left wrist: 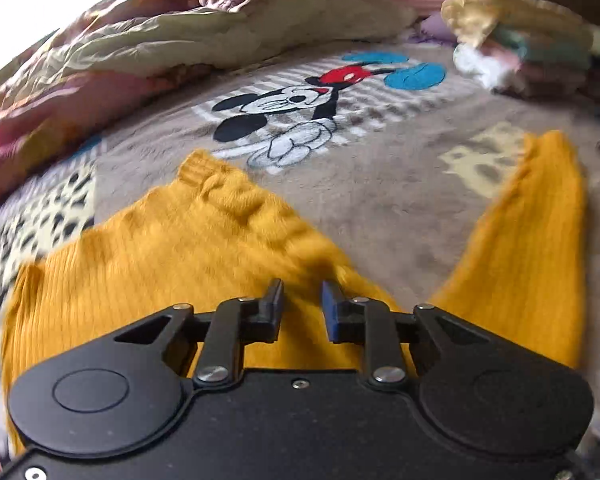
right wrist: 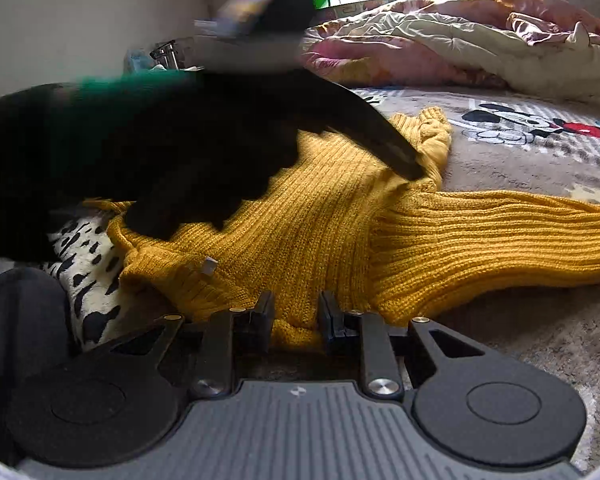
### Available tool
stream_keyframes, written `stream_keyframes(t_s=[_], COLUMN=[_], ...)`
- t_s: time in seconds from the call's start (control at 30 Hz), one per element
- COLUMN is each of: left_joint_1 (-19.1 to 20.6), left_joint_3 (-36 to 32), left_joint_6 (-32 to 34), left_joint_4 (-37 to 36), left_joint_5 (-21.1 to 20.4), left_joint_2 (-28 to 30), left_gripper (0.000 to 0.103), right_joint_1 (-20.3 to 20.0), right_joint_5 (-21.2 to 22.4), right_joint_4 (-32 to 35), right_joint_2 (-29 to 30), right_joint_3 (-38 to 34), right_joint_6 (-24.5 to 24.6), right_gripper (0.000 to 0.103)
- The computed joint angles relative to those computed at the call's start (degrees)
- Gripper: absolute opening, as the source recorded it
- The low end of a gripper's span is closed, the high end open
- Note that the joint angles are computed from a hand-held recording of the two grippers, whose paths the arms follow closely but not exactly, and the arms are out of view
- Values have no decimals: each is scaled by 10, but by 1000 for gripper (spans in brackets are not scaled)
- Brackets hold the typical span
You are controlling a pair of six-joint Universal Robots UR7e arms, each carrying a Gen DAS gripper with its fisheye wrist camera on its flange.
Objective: Fold clothes
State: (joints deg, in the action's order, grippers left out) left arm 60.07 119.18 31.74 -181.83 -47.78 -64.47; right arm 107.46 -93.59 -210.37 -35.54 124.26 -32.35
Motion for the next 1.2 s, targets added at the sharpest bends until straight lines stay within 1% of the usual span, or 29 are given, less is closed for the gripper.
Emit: stream_keyframes(t_s=[0.03, 0.13, 0.2, 0.27, 0.33, 0.37, 0.4, 0.43, 0.57, 0.63, 0.7, 0.77, 0.8, 0.83, 0.87, 0.9, 0.93, 0.97, 1.0, 1.07, 1.1, 1.2], left_joint_1=[6, 18, 28, 38, 45, 46, 46, 48, 66, 63, 58, 60, 63, 68, 68, 60, 47, 35, 23, -2, -14, -41], left_joint_3=[-16, -61, -90, -119, -147, -158, -165, -176, -239, -256, -256, -267, -280, -291, -292, -290, -279, -263, -234, -166, -131, -24], left_joint_6=[-2, -4, -15, -39, -81, -101, -107, -108, -125, -125, -111, -115, -128, -125, -98, -79, -63, -42, -17, 7, 10, -2], left_joint_4=[4, 14, 35, 65, 102, 109, 99, 103, 169, 181, 158, 162, 190, 210, 206, 208, 195, 172, 135, 88, 78, 82], left_joint_5=[-4, 1, -4, -20, -38, -46, -47, -40, -28, -29, -33, -24, -12, -7, -7, 7, 29, 41, 39, 51, 61, 82], left_joint_2=[8, 32, 42, 47, 47, 47, 50, 57, 96, 95, 92, 100, 110, 121, 126, 125, 119, 111, 95, 53, 28, -63], left_gripper=[22, 23, 24, 24, 24, 24, 24, 24, 24, 24, 24, 24, 25, 27, 35, 37, 39, 39, 39, 39, 39, 39], right_joint_1=[-1, -6, -8, -9, -9, -10, -10, -11, -11, -11, -12, -12, -13, -15, -16, -17, -17, -17, -15, -12, -10, -7], right_joint_5=[3, 14, 18, 20, 21, 22, 24, 25, 28, 29, 29, 30, 32, 34, 36, 37, 38, 38, 35, 31, 32, 35], right_joint_4=[-2, 8, 14, 15, 16, 16, 18, 19, 21, 21, 22, 21, 20, 18, 16, 13, 9, 4, -1, -14, -26, -63], right_joint_2=[0, -4, -6, -8, -9, -9, -9, -10, -10, -10, -10, -10, -10, -9, -8, -7, -6, -4, -2, -1, -3, -10], right_joint_3=[3, 4, 4, 5, 6, 6, 6, 6, 6, 5, 5, 5, 5, 5, 5, 6, 7, 8, 8, 12, 18, 40], right_joint_6=[2, 13, 16, 18, 19, 19, 20, 21, 22, 22, 21, 23, 21, 20, 18, 16, 15, 14, 12, 11, 11, 17], right_gripper=[25, 25, 26, 26, 26, 26, 26, 26, 25, 25, 25, 26, 26, 25, 25, 25, 25, 25, 25, 25, 25, 26])
